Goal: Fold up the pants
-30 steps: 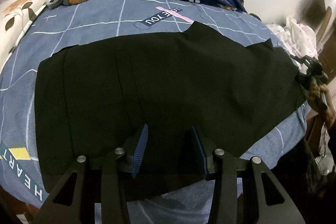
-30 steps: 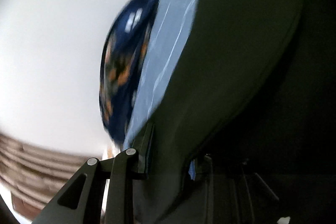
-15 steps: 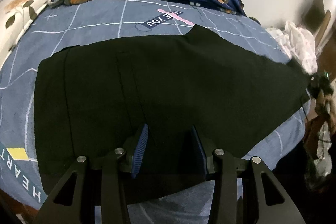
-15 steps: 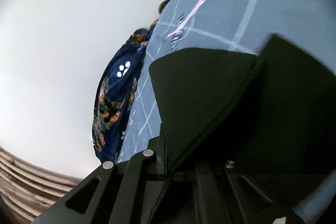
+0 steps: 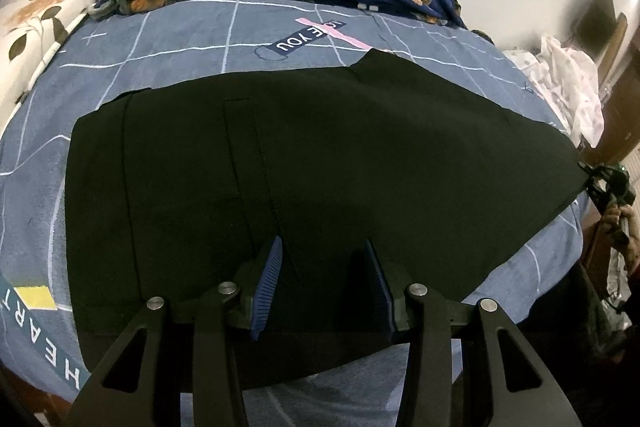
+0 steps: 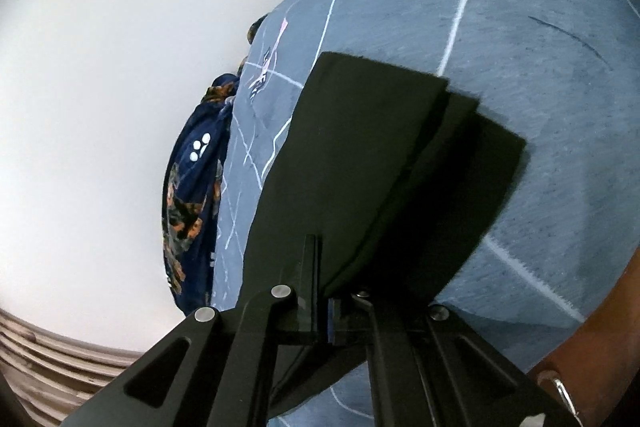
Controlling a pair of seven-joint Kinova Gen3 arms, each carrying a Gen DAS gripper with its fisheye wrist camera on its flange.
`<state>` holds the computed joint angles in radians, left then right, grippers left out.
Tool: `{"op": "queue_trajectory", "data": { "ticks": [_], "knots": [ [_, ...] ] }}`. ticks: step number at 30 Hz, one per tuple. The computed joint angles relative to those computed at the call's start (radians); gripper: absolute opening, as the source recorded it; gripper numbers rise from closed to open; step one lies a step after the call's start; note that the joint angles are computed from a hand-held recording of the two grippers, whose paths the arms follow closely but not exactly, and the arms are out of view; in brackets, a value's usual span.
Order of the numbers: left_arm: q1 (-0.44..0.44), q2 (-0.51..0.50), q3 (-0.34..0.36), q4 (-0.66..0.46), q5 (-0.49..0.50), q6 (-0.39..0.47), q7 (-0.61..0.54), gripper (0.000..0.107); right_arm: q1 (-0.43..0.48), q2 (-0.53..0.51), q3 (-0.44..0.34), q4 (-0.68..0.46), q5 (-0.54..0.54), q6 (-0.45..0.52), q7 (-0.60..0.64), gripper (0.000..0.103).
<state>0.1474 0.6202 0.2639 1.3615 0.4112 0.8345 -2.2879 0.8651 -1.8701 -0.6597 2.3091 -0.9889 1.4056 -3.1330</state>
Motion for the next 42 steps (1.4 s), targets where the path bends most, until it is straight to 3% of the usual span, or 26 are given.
{"op": "queue_trajectory", "data": {
  "ticks": [6, 15, 26, 32, 34, 36, 42],
  "knots": [
    [-0.007, 0.002, 0.003, -0.002, 0.012, 0.006, -0.003, 0.044, -0.043, -0.062, 0.066, -0.024, 0.094, 0.088, -0.120, 0.006],
    [-0.010, 0.005, 0.003, -0.007, 0.017, 0.012, -0.006, 0.044, -0.039, 0.011, 0.071, -0.071, 0.124, 0.126, -0.045, 0.006],
    [-0.017, 0.007, 0.004, -0.007, 0.028, 0.018, -0.022, 0.044, -0.037, -0.050, 0.105, -0.053, 0.120, 0.156, -0.097, 0.006],
    [-0.017, -0.013, 0.013, 0.041, 0.025, -0.047, -0.066, 0.046, -0.049, -0.013, 0.130, -0.157, 0.268, 0.250, -0.102, 0.020],
    [-0.017, -0.014, 0.016, 0.045, 0.024, -0.051, -0.072, 0.049, -0.054, -0.021, 0.149, -0.160, 0.298, 0.273, -0.109, 0.032],
    [-0.015, -0.014, 0.015, 0.044, 0.023, -0.048, -0.072, 0.052, -0.057, -0.032, 0.167, -0.153, 0.323, 0.293, -0.111, 0.037],
    [0.007, -0.021, -0.004, 0.026, 0.005, -0.032, -0.023, 0.052, -0.045, -0.037, 0.189, -0.105, 0.297, 0.276, -0.066, 0.036]
  ]
}}
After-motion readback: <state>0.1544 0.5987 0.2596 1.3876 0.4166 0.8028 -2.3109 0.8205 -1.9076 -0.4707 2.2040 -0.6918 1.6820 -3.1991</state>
